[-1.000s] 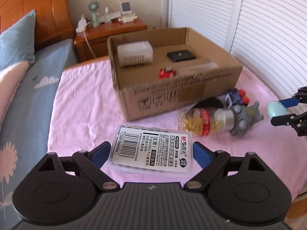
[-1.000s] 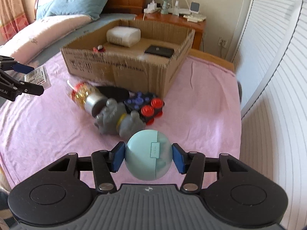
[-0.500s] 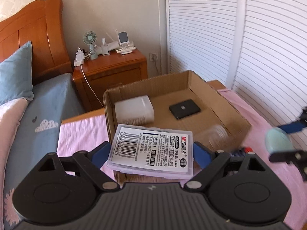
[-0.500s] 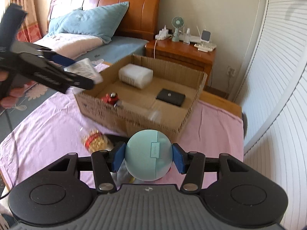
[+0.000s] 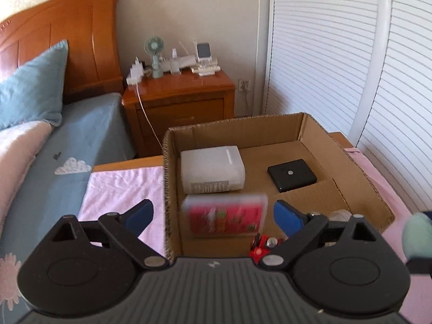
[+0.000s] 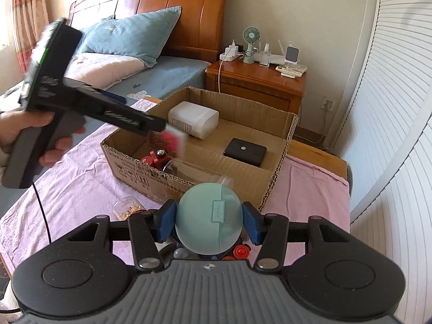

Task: Organize rigid objects
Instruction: 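Drop the barcode card into the box with the left tool while the right tool drops the teal case in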

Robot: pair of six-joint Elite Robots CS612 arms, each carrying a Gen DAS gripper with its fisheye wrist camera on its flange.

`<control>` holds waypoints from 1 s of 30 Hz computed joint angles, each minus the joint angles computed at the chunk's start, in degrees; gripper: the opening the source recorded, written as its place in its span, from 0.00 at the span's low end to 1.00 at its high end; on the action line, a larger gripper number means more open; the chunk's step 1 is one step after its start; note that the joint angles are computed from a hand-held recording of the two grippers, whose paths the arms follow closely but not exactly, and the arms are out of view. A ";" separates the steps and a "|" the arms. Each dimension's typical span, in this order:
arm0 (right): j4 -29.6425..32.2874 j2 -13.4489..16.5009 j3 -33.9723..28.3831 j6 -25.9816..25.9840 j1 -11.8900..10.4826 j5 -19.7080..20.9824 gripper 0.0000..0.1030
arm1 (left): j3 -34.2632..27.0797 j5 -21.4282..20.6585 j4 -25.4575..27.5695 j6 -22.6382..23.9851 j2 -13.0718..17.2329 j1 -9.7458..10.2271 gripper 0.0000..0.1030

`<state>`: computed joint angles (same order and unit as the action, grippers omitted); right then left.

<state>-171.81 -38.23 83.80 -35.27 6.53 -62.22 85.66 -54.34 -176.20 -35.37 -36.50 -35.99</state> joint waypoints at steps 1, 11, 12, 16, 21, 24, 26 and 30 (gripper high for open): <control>0.01 0.06 -0.11 0.05 0.06 -0.02 0.56 | 0.99 0.90 -0.97 0.24 -0.51 -0.41 0.98; 1.88 1.16 -3.61 2.97 1.31 -1.06 0.56 | 9.28 -0.99 -2.06 -5.29 -5.48 -3.79 0.99; 2.43 1.41 -4.32 3.52 1.49 -1.45 0.56 | 9.76 -0.21 -1.24 -6.22 -5.74 -4.22 0.99; 3.76 2.96 -7.56 6.51 2.44 -3.34 0.56 | 11.29 4.07 1.79 -10.04 -6.46 -6.04 0.99; 7.85 5.34 -12.63 10.23 3.62 -6.22 0.56 | 12.99 4.43 1.35 -13.39 -7.24 -6.90 0.99; 9.75 6.94 -15.41 11.82 4.32 -8.30 0.56 | 13.67 4.30 -0.08 -12.78 -7.49 -7.07 0.99; 10.71 7.97 -17.06 13.01 4.77 -10.09 0.56 | 13.85 5.02 -0.03 -13.08 -7.64 -7.22 0.99; 11.28 9.63 -19.42 16.09 5.34 -12.46 0.57 | 14.39 5.57 -0.87 -13.44 -7.71 -7.34 0.99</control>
<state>-160.53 -28.61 64.38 -19.17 11.87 -74.68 100.05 -48.76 -177.07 -48.81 -44.21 -43.33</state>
